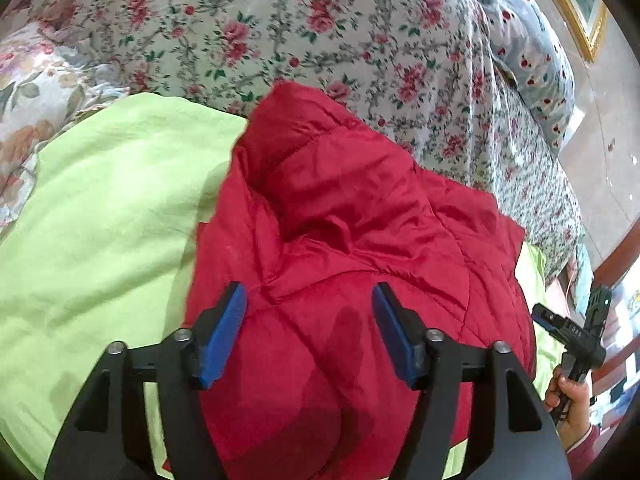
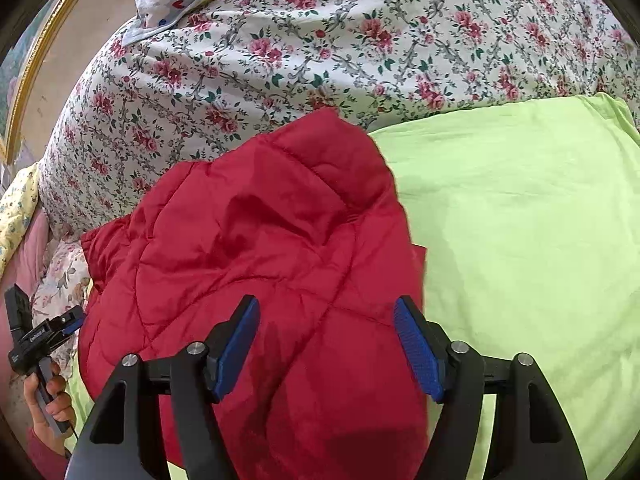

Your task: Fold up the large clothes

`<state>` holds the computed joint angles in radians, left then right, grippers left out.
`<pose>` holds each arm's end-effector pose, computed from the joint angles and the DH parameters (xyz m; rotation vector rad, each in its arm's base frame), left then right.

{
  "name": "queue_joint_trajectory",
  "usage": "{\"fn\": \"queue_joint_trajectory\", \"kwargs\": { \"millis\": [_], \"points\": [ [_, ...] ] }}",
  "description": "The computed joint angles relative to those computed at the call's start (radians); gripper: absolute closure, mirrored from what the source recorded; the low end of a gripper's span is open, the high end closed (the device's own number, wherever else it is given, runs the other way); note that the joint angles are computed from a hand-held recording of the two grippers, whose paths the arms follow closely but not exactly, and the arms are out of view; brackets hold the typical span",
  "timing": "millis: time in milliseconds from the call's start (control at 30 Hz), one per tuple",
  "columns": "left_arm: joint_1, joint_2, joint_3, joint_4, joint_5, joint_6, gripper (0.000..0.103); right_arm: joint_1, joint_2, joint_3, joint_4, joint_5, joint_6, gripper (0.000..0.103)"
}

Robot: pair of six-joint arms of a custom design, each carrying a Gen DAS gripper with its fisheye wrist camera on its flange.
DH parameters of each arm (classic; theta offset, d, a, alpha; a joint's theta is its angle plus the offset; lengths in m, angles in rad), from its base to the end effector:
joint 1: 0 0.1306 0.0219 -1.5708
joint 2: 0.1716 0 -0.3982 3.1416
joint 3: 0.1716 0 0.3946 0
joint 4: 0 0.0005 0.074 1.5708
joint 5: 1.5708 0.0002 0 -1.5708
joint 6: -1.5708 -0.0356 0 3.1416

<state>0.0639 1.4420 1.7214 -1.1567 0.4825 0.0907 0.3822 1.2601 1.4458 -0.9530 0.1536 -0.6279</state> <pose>0.4856 0.0140 0.5560 0.0273 2.4014 -0.6001 0.4039 0.1560 0.5219 0.3640 2.3213 0.3246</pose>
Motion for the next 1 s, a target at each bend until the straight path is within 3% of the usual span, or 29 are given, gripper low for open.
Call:
{"fn": "queue_joint_trajectory", "kwargs": {
  "millis": [67,300,433,700,867,1000],
  "points": [
    [0.015,-0.009,-0.013,0.017,-0.003,0.02,0.023,-0.006,-0.011,-0.01,-0.005,0.004,-0.006,0.027],
    [0.089,0.016,-0.045,0.01,0.117,0.097,0.023,-0.038,-0.043,-0.061,0.005,-0.039,-0.047,0.026],
    [0.13,0.04,-0.074,0.019,0.263,0.164,0.023,-0.068,-0.061,-0.103,0.063,-0.133,-0.087,0.021],
    [0.128,0.08,-0.084,0.017,0.401,0.216,0.023,-0.118,-0.047,-0.164,0.162,-0.321,-0.178,0.015],
    [0.087,0.1,-0.05,-0.027,0.37,0.171,0.008,-0.128,-0.023,-0.187,0.221,-0.41,-0.221,0.009],
    [0.058,0.103,-0.038,-0.041,0.32,0.14,0.006,-0.129,-0.009,-0.185,0.229,-0.432,-0.225,0.008]
  ]
}}
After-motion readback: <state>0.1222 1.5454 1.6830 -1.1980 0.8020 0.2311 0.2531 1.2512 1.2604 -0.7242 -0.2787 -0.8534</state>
